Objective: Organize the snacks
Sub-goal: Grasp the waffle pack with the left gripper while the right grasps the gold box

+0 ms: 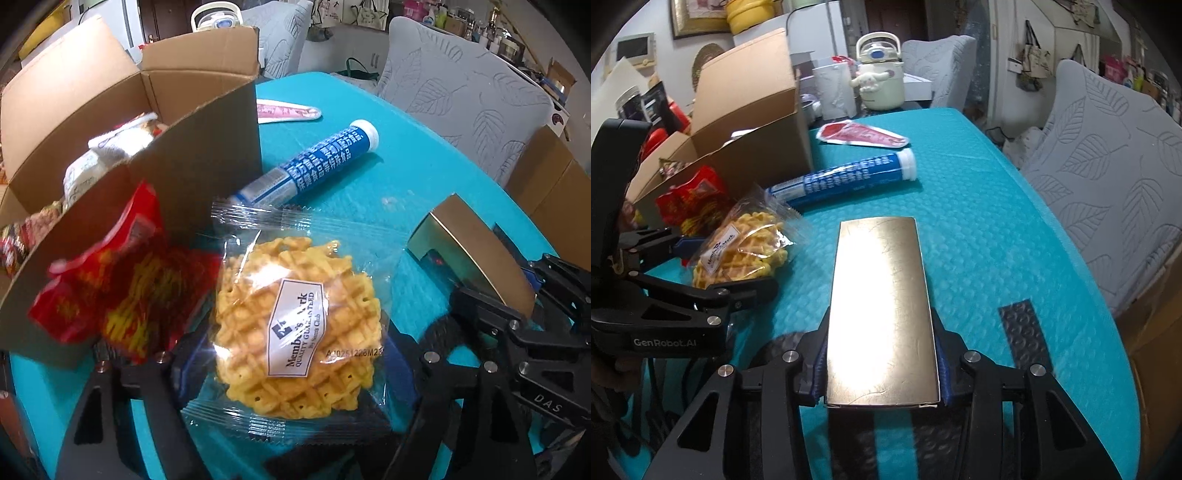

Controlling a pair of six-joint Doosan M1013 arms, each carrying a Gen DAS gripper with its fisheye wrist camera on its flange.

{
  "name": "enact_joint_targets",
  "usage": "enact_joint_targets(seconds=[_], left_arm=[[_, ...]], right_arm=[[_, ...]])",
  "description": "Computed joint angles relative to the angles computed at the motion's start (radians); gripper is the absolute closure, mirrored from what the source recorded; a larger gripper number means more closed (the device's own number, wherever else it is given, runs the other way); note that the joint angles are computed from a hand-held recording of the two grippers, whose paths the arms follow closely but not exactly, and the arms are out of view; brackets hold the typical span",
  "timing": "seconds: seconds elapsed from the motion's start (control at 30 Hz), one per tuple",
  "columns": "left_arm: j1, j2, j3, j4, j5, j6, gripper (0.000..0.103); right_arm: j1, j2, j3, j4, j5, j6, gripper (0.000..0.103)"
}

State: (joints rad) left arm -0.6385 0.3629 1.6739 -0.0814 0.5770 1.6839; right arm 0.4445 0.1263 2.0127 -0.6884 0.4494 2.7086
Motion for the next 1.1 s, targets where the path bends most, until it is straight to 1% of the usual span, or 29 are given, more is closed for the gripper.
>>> enact_joint_targets(seconds=[0.23, 0.3, 0.43, 0.5, 0.57, 0.73, 0.93, 1.0, 1.1], left_arm=[[0.000, -0.049, 0.059, -0.012, 0.019, -0.004, 0.023], [0.001, -0.063, 0.078, -0.016, 0.015, -0.005, 0.023], [0.002, -0.085, 0.107, -0.006, 0.010, -0.022, 0.023], [0.007, -0.099, 0.124, -0.004, 0.011, -0.030, 0.023], [0.008, -0.112, 0.140, 0.016, 0.008, -0.055, 0.023], [0.019, -0.127, 0.159, 0.030, 0.013, -0.102, 0.023], [0.013, -0.143, 0.183, 0.122, 0.002, -0.211, 0.023], [0.008, -0.127, 0.173, 0.139, -0.006, -0.235, 0.023], [0.009, -0.125, 0.175, 0.147, -0.021, -0.253, 0.021]], right_arm=[[0.031, -0.022, 0.017, 0.049, -0.008, -0.049, 0.059], [0.043, -0.028, 0.024, 0.053, -0.017, -0.061, 0.059], [0.063, -0.031, 0.031, 0.107, -0.029, -0.117, 0.059], [0.073, -0.034, 0.035, 0.092, -0.030, -0.107, 0.059], [0.078, -0.037, 0.038, 0.109, -0.036, -0.122, 0.059], [0.084, -0.041, 0.036, 0.202, -0.051, -0.228, 0.059], [0.097, -0.037, 0.036, 0.255, -0.067, -0.321, 0.059], [0.103, -0.031, 0.032, 0.219, -0.062, -0.294, 0.058], [0.103, -0.027, 0.028, 0.212, -0.059, -0.281, 0.057]])
